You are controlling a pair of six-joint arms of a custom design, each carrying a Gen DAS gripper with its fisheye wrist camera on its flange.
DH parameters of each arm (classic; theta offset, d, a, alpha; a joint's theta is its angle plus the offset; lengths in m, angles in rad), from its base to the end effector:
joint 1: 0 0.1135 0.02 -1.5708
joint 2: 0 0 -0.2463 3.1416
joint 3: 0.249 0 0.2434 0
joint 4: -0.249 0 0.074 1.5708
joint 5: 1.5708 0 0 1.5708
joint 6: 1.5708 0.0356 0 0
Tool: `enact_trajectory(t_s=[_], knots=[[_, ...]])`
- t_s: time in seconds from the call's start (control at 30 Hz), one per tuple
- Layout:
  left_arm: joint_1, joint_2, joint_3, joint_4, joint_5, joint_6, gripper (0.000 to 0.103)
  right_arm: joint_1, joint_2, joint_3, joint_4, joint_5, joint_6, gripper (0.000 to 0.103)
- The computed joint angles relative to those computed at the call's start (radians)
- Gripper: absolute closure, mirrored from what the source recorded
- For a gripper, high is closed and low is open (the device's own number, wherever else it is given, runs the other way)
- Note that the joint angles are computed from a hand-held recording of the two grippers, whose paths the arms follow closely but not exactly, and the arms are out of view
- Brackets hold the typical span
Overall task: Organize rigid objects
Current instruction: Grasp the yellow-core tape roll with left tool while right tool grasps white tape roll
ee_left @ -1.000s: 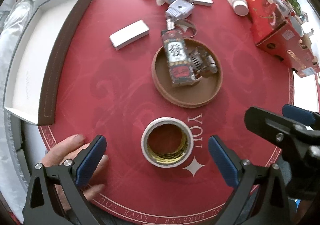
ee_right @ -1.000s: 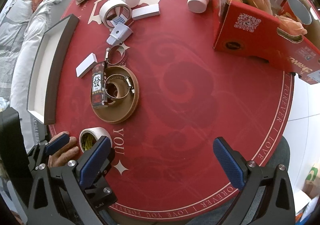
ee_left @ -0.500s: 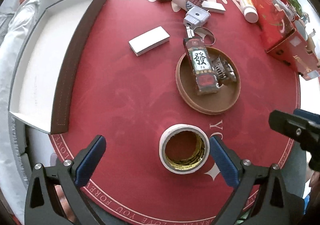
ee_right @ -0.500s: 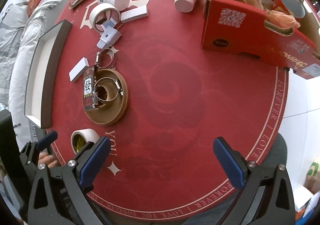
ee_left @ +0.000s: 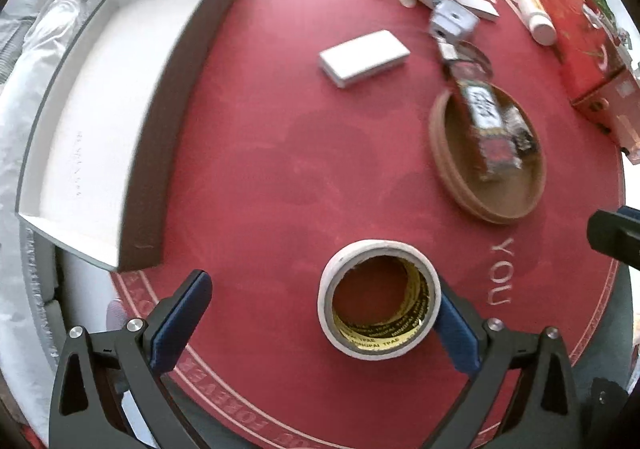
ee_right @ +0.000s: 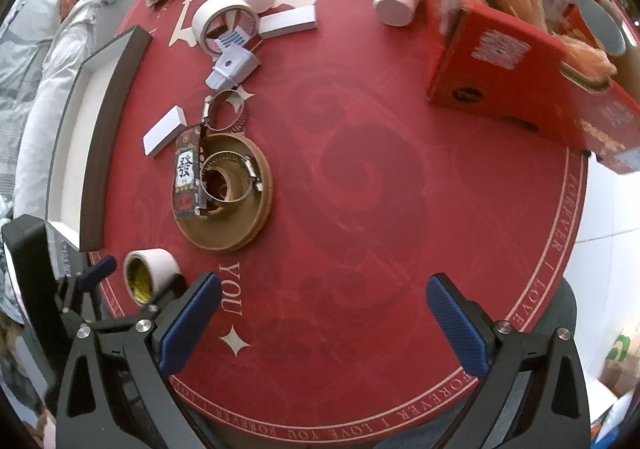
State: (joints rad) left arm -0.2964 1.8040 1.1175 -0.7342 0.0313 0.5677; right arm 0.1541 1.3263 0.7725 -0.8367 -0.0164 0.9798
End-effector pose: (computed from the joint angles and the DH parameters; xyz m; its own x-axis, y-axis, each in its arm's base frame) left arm 0.2998 -0.0927 0.1417 -0.6379 0.7568 -0.1427 0.7584 0.6495 0.0543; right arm 0.2096 0.0331 0.1716 -0.6715 0.7359 -0.0865 0.7201 0.6756 0.1579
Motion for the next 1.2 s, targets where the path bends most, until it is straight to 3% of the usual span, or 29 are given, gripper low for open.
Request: enact_trajectory(t_s=[0.23,0.47,0.63,0.77,0.9,1.17,1.2], knots=[[-0.042,-0.047,-0.039,-0.013,0.012,-0.06,0.0,0.049,0.208,0.184,-0.006,0.09,-0.139,0.0],[-0.072,-0.036,-0.018,-0.021,0.039,-0.099,0.0,-0.066,0.195,0.158,0.123,-0.024,-0.17,0.0],[-0.042,-0.025,-0.01,-0.025,0.042,-0.066,0.0,-0.099,0.278,0.271,0.13,0.061,-0.259,0.0],[-0.062,0.022,0.047,-0.052,0.029,-0.104,0.0,-0.111,0.393,0.413,0.125,0.156,-0.363,0.0],[-0.058,0.023,0.029,0.0,0.042,-0.129,0.0,-0.143,0.56,0.559,0.118,0.164,-0.443,0.0],[-0.036,0.016,-0.001,0.012,0.039,-0.128,0.0,-0.149,0.704,0.66,0.115,0.194,-0.525,0.0],[-0.037,0.016,0.0,0.009,0.04,-0.131,0.001,-0.148,0.726,0.681,0.107,0.184,-0.533,0.009]])
